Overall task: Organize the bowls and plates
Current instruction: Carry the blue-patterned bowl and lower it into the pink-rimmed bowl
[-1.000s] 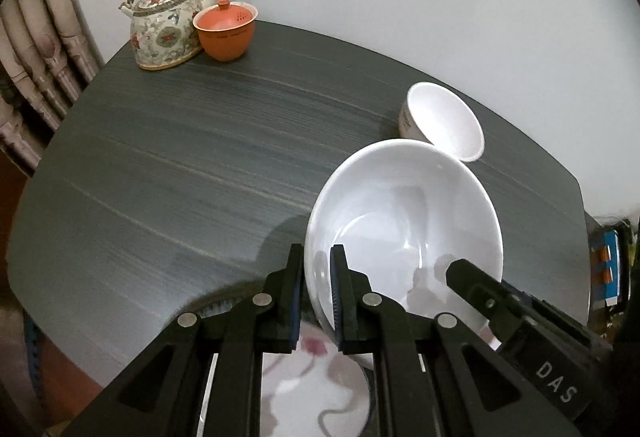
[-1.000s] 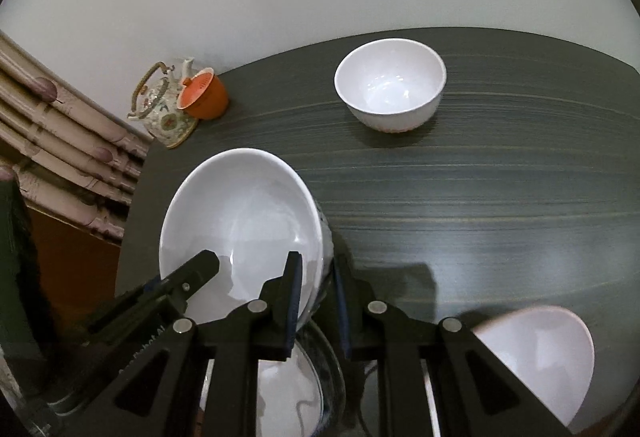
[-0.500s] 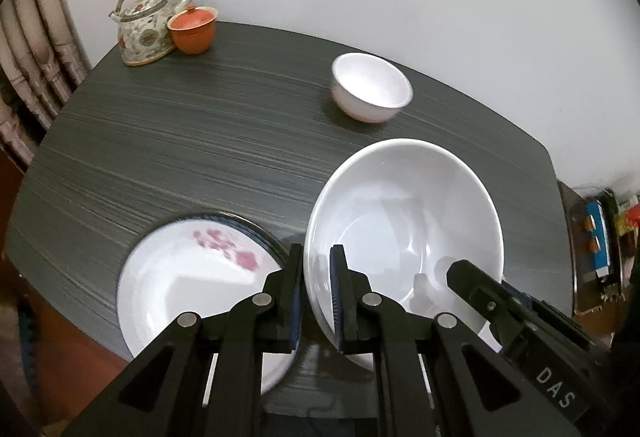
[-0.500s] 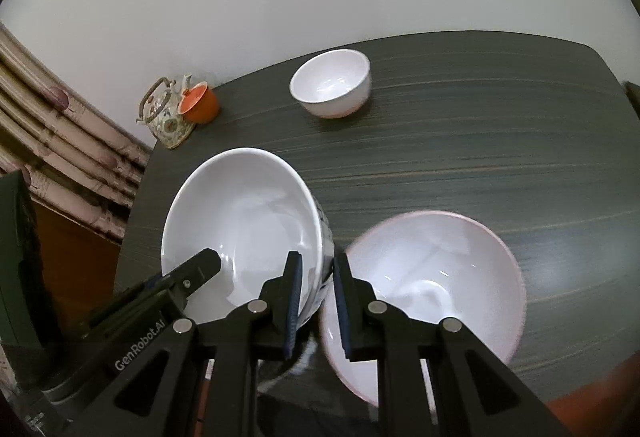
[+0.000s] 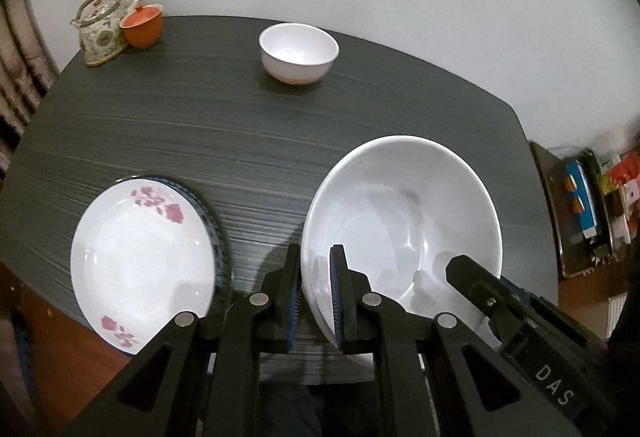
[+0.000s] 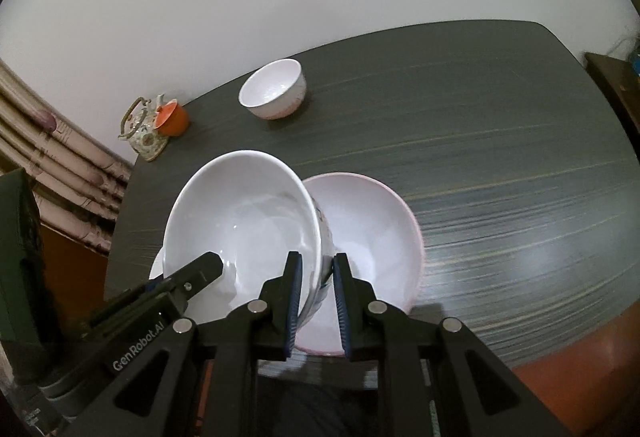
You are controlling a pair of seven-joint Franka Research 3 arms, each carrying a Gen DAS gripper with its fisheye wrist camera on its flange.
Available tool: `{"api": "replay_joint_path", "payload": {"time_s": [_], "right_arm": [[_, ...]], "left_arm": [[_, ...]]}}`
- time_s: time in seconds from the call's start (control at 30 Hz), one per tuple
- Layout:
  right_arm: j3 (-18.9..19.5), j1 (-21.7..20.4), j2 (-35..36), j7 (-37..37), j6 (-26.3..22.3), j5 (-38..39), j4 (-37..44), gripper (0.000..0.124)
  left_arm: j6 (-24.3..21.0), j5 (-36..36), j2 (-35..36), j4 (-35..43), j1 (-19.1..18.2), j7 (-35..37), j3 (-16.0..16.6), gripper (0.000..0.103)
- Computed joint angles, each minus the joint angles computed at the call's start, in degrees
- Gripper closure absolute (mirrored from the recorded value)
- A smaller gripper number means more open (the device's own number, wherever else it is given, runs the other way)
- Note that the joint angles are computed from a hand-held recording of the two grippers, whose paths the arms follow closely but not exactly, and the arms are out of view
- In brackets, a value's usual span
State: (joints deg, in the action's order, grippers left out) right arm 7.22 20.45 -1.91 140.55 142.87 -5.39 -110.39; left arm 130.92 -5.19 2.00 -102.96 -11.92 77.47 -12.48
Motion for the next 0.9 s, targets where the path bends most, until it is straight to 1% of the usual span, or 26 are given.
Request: {"api": "replay_joint_path", "payload": {"time_s": [0.23, 0.43, 0.67, 0.9], "right_arm": [[-0.2, -0.6, -0.8, 0.4, 0.0, 0.8, -2.1, 0.107], [-0.5, -1.0, -0.2, -0.5, -0.8, 2.6, -3.0, 0.107], [-1.2, -1.2, 1.8, -2.4, -1.9, 4.9, -2.3, 0.107], [-1.9, -1.0, 4.2, -3.8, -3.7, 5.9, -0.1, 0.107]], "left_arm": [[-1.8, 1.3, 1.8, 1.4, -0.9, -1.0, -0.7, 0.093], [-4.7, 2.2, 5.2, 4.2, -1.2, -0.8, -1.1, 0.093], [-7.6, 4.2, 9.0, 7.7, -1.5, -1.2, -1.4, 0.093], [-9.2, 5.9, 11.3, 9.9, -2.0, -1.9, -1.6, 0.093]]}}
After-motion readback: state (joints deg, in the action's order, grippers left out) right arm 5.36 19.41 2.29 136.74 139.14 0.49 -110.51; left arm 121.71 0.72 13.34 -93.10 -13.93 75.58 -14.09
